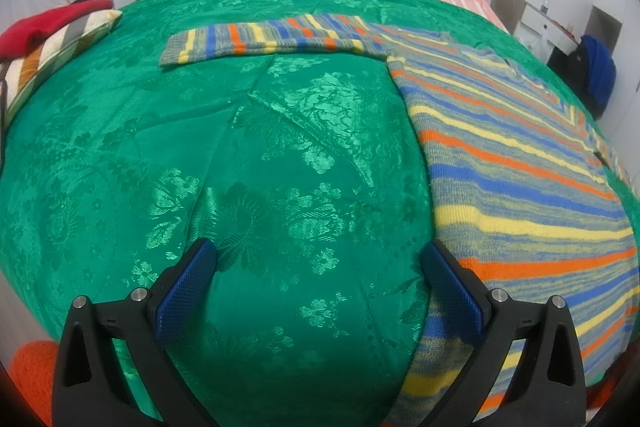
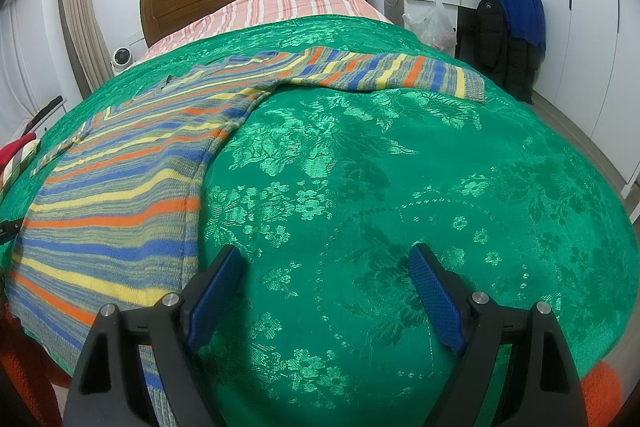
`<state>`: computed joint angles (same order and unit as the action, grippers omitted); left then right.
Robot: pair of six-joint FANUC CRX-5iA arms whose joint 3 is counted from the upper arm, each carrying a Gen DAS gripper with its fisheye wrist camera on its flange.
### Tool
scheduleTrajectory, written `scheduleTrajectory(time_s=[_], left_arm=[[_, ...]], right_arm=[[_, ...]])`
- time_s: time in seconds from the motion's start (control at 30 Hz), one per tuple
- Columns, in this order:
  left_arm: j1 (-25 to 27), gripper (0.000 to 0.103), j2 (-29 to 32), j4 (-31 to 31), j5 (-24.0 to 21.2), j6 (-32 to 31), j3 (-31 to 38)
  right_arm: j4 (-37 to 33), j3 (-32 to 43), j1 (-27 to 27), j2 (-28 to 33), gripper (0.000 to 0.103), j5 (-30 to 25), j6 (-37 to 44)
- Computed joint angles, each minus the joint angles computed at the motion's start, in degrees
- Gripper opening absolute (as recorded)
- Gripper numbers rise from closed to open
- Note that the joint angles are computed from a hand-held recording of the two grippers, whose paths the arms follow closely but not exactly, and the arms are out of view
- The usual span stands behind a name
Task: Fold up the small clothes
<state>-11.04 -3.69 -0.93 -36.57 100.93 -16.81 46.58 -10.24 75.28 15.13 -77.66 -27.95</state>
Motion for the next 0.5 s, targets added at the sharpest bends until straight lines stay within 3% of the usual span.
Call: scheduleTrajectory(time_s=[0.5], left_arm=[[0.2, 0.103, 0.0, 0.3, -0.2, -0.5, 0.0]], right_arm=[[0.0, 0.0, 0.1, 0.0, 0.086, -0.1, 0.1]])
